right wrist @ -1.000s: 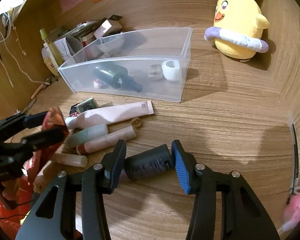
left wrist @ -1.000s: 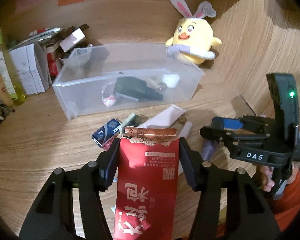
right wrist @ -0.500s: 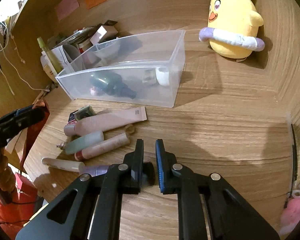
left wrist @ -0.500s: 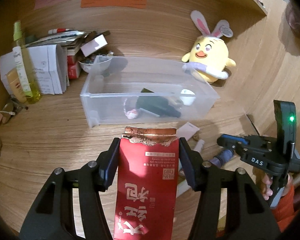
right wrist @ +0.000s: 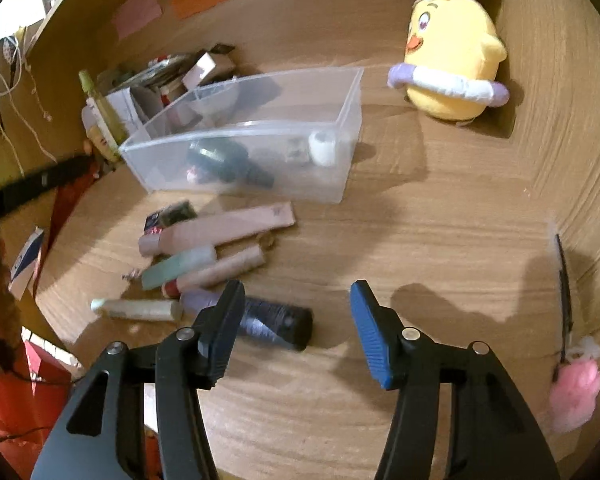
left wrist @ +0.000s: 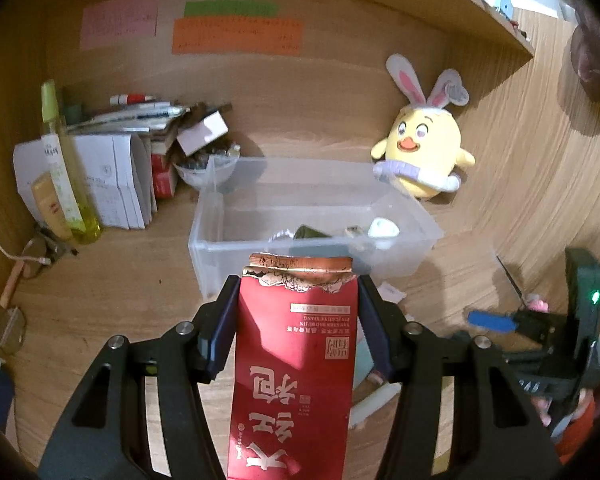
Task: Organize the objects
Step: 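Lift the dark spray bottle with the right tool while the left tool carries the red packet over the box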
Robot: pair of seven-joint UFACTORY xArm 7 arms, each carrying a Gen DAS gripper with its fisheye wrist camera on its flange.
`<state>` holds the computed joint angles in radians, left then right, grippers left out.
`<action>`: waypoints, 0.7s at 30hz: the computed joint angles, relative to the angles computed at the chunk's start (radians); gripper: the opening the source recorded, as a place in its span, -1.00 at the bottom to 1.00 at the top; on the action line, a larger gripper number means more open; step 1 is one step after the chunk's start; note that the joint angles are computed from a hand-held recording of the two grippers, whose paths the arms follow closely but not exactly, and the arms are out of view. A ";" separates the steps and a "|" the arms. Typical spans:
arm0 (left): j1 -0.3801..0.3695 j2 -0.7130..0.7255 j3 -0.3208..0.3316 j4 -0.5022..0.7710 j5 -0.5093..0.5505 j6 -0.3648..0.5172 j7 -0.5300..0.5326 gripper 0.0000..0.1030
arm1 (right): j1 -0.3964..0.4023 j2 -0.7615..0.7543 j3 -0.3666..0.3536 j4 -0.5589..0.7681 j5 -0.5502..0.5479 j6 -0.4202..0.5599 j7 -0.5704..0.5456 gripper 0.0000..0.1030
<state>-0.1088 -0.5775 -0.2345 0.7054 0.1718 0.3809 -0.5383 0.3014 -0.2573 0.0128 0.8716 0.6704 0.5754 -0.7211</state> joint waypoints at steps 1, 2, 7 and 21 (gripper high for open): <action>0.000 0.002 0.001 0.004 0.001 -0.003 0.002 0.09 | 0.000 0.000 0.003 -0.005 -0.003 -0.002 0.002 -0.01; -0.001 0.005 0.002 0.009 0.002 -0.009 0.004 0.09 | 0.002 0.000 0.008 -0.009 -0.009 -0.003 0.003 -0.01; -0.003 0.019 -0.003 0.017 0.004 -0.024 0.006 0.09 | 0.020 -0.007 0.005 -0.013 0.003 -0.014 -0.037 0.10; -0.019 0.059 0.036 0.052 -0.031 -0.016 0.046 0.09 | 0.062 -0.009 0.061 -0.045 -0.128 -0.079 -0.092 0.14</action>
<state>-0.1282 -0.5180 -0.1981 0.7570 0.1411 0.3650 -0.4924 0.3638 -0.2667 0.0741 0.8270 0.5420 0.4964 -0.8131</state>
